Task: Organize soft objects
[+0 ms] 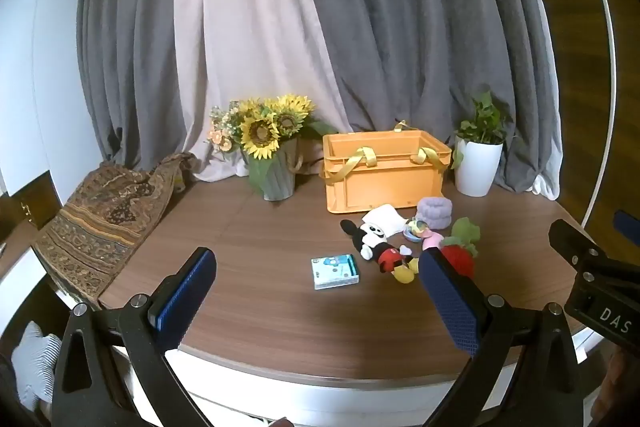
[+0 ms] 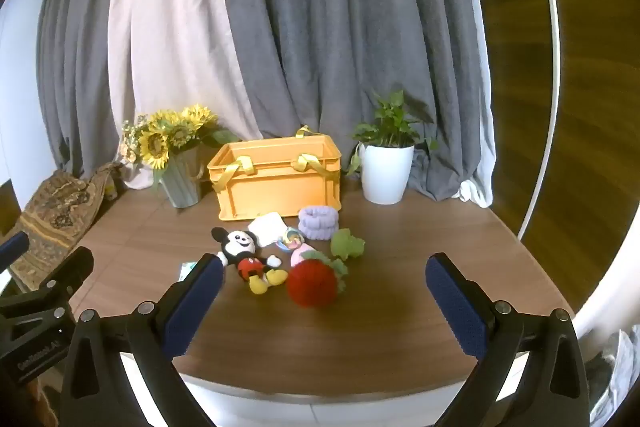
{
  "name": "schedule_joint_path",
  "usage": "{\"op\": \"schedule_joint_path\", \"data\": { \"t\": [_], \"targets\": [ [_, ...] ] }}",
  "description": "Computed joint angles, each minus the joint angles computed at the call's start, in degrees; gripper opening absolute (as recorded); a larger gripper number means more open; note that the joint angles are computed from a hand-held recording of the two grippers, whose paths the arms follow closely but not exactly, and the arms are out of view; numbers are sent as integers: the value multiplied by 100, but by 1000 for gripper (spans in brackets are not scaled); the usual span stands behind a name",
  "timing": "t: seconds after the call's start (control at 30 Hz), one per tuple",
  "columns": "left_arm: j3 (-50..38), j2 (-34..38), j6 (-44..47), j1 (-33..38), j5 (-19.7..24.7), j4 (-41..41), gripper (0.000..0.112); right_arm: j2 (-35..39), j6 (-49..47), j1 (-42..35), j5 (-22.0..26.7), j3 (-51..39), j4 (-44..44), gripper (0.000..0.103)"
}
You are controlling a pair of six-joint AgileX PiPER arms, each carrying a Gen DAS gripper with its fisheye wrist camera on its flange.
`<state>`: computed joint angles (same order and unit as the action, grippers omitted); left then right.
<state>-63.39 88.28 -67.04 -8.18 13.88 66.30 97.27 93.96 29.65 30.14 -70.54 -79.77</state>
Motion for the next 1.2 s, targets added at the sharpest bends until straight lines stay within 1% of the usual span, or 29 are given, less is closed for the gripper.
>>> {"op": "schedule_joint_path", "data": {
  "t": [0.1, 0.17, 0.27, 0.3, 0.33, 0.37, 0.43, 0.5, 0.53, 0.6, 0.83, 0.9, 0.93, 1.07, 1.13, 1.2],
  "targets": [
    [25, -24, -94, 9, -65, 38, 103, -17, 104, 23, 17, 47, -59, 103],
    [66, -54, -417, -14, -46, 329, 103, -69, 72, 7, 11, 79, -5, 103],
    [246, -181, -652, -63, -87, 600, 103, -132, -181, -56, -7, 26, 248, 103],
    [171, -140, -510, -62, -85, 454, 103, -108, -258, -92, -27, -22, 315, 103],
    [188, -160, -593, -74, -79, 537, 103, -30, -405, -115, -38, -148, 435, 103],
    [157, -147, -604, -77, -66, 550, 103, -53, -342, -136, -64, -115, 382, 103],
    [153, -160, -744, -95, -52, 689, 103, -162, 74, -102, -33, 128, 71, 103],
    [175, -165, -971, -103, -57, 912, 103, -166, 51, -75, 14, 113, 101, 103],
    [173, -176, -889, -95, -63, 835, 103, -177, 76, -71, 21, 121, 88, 103],
    [80, -181, -427, -83, -44, 390, 103, -170, 46, -49, 58, 89, 130, 103],
    [-63, -186, 128, -64, 25, -156, 103, -164, -124, -30, 76, -5, 275, 103],
    [-98, -209, 403, -27, 15, -426, 103, -163, -133, -33, 71, -17, 272, 103],
    [-77, -221, 323, -33, 16, -343, 103, -167, -126, -35, 61, -13, 268, 103],
    [-123, -229, 545, 6, 8, -550, 103, -169, -110, 7, 102, -21, 258, 103],
    [-72, -239, 369, -15, 5, -391, 103, -168, -148, 10, 93, -35, 296, 103],
    [-87, -253, 420, -14, 21, -437, 103, -153, -211, 16, 105, -71, 356, 103]
  ]
}}
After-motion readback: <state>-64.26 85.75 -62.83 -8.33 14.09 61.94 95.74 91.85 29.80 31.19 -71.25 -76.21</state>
